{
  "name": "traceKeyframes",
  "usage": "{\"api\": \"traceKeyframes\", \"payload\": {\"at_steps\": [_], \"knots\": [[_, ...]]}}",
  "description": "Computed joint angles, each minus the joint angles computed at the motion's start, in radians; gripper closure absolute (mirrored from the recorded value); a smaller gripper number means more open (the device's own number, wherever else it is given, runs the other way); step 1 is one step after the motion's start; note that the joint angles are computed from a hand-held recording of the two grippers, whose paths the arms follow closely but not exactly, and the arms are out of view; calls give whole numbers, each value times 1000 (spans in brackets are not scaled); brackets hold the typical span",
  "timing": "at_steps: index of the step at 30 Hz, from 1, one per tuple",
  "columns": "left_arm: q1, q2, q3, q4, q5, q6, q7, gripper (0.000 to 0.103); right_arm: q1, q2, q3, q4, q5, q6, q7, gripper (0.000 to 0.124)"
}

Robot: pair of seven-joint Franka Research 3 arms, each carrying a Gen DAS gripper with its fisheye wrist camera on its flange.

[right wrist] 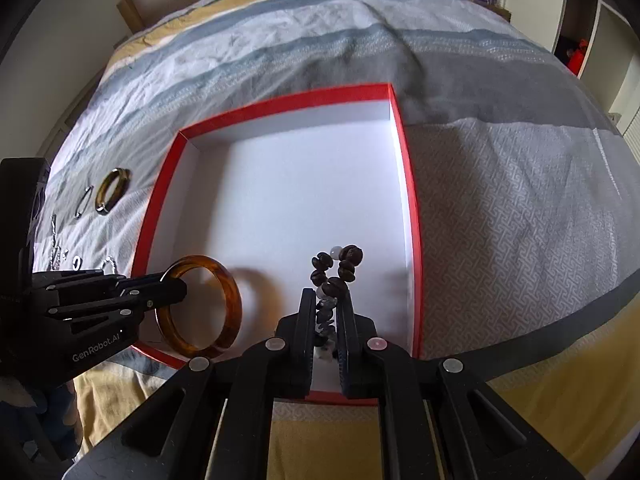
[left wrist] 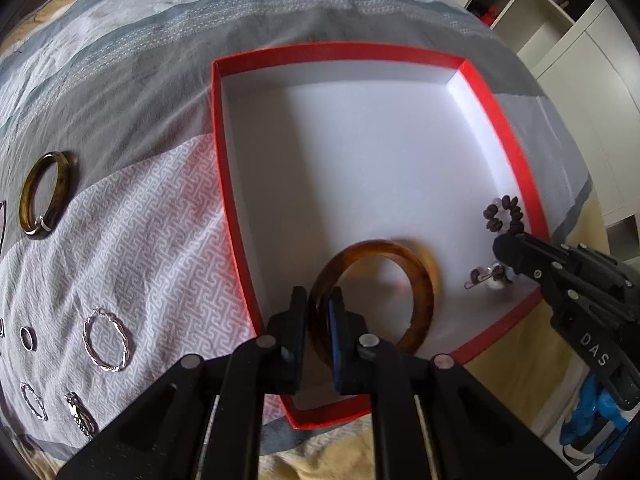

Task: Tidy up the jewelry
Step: 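Carry the bangle and bracelet into the red box and open both tools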

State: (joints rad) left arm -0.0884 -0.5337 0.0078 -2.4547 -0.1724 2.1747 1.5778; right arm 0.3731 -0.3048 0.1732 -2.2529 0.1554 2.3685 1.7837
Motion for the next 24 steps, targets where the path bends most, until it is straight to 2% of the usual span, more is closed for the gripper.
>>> {"api": "traceKeyframes", "payload": {"at_steps": [3, 5, 7, 8, 12, 18, 24], "knots": [[1, 1, -1, -1, -7, 5, -15, 93, -7, 10, 6, 6, -26, -16, 16, 113], [-7, 5, 5, 0, -29, 14, -13, 89, -10, 6, 5, 1, -34, -16, 27, 113], [-17, -12, 17, -4, -56, 9, 3, 82, -13, -2, 6, -5, -44, -15, 37, 96], [-20, -21, 18, -7, -63, 12, 10, 77, -13, -7, 6, -8, -46, -14, 39, 93], [-20, -103, 30, -34, -66, 4, 32, 64, -15, -36, 14, -15, -62, -13, 53, 90], [-11, -221, 69, -74, -67, 2, 46, 60, -28, -101, 51, -21, -111, -10, 142, 88], [42, -353, 121, -111, -15, -81, 70, 55, -13, -156, 94, -18, -125, -27, 242, 87]]}}
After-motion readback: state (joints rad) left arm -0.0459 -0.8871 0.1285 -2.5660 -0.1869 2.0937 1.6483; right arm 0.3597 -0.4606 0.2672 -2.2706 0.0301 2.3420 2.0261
